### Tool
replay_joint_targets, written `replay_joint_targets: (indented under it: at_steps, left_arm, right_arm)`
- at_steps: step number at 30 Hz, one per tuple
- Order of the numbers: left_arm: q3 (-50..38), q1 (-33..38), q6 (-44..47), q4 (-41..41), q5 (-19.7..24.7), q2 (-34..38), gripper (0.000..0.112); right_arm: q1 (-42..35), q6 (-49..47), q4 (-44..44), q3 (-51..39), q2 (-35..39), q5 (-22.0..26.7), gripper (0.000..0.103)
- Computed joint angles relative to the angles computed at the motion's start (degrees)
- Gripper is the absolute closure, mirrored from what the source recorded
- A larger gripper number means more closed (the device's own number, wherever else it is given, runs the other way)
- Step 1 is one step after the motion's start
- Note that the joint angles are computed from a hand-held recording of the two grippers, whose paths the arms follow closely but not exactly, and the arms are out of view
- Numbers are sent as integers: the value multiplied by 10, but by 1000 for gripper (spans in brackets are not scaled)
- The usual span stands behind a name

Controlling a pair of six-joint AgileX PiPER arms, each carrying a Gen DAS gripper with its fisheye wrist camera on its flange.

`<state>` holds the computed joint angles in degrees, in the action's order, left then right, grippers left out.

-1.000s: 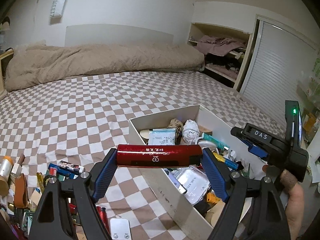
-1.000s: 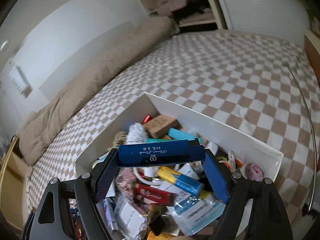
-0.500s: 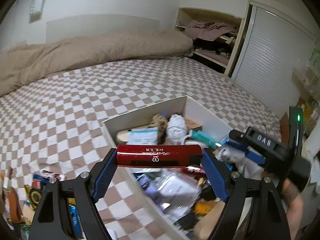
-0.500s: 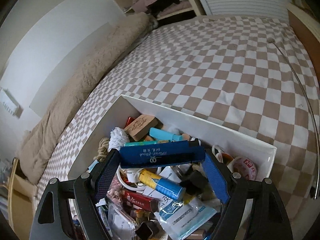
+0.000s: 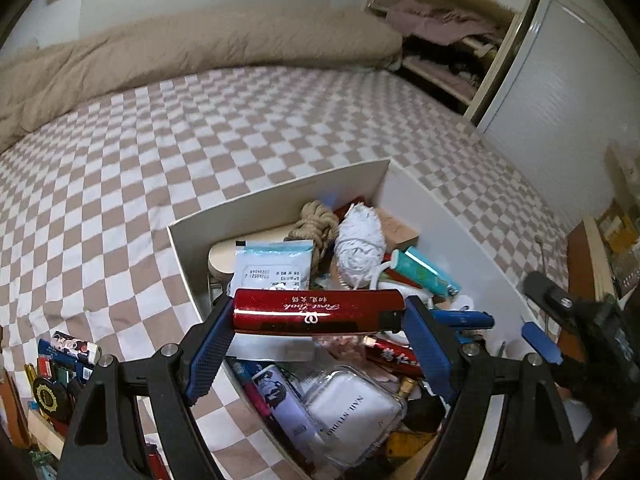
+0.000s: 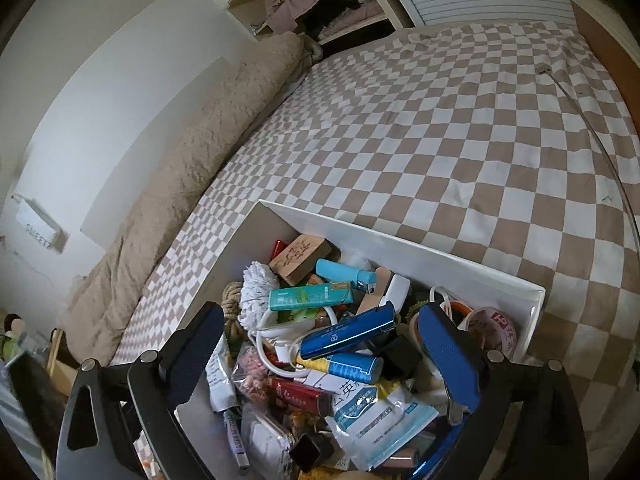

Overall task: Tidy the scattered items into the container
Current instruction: 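Lower both lighters into the box and open both tools, then hold both open tools over the box contents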

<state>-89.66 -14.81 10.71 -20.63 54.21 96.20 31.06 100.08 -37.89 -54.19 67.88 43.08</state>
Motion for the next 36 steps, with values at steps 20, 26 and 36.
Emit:
replay_joint_targets:
  at_steps: [20,26,36]
  left_arm:
    - [-59,38,-122,-62,23,60,29]
    - [-32,60,-171,-86,-8,46,27]
    - [-37,63,-183,-68,1,29,21]
  right_arm:
    - [-4,-8,14,10,-8,-18,5]
    - [-12,-18,24,14,-11,-27,6]
    - [-25,-30,37,22,-14,-40,5]
